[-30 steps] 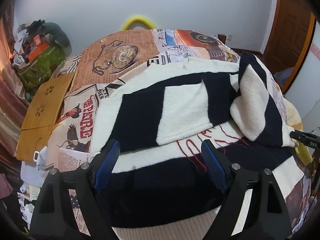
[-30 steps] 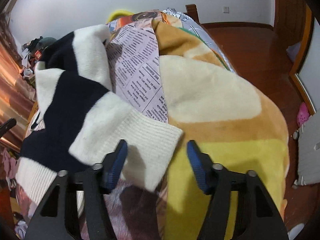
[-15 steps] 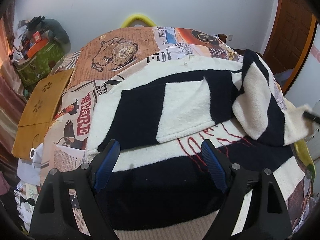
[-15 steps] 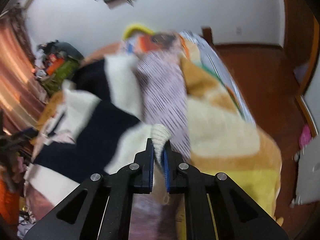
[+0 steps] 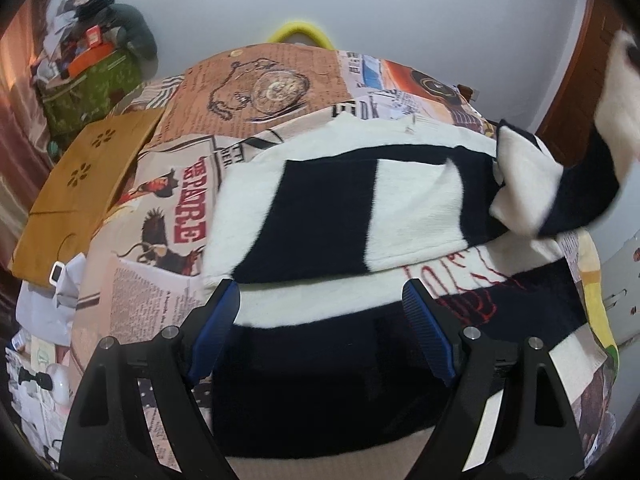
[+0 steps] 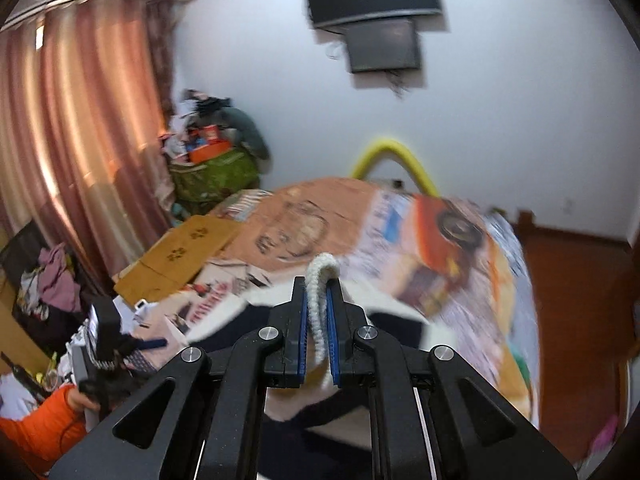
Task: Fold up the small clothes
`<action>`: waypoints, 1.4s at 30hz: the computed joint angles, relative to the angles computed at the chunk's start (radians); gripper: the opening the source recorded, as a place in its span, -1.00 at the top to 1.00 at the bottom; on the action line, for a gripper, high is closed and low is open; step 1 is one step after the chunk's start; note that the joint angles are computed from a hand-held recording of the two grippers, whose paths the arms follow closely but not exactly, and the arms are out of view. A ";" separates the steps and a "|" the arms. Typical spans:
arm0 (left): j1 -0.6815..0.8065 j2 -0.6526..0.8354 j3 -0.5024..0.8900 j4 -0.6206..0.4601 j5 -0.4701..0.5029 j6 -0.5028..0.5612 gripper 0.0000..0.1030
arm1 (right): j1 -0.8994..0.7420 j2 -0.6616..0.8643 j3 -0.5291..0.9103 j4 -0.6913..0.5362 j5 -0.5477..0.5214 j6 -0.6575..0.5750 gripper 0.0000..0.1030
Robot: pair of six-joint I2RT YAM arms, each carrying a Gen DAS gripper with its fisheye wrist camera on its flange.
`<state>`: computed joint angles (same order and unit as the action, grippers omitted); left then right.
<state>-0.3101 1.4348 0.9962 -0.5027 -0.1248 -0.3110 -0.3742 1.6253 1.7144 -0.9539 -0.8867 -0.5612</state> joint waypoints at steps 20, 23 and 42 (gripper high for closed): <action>0.161 -0.055 -0.066 0.006 0.073 0.060 -0.62 | 0.457 0.162 -0.016 0.073 0.201 0.096 0.24; 0.164 -0.010 -0.032 0.017 0.091 0.060 -0.62 | 0.412 0.136 -0.048 0.103 0.189 0.085 0.19; 0.257 0.633 0.605 -0.152 0.403 -0.095 -0.62 | -0.105 0.160 -0.227 0.185 0.260 -0.127 -0.02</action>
<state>-0.0526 2.0681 1.6012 -0.6543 0.2784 -0.4064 -0.4788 1.7849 1.4869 -0.7686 -0.6264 -0.6882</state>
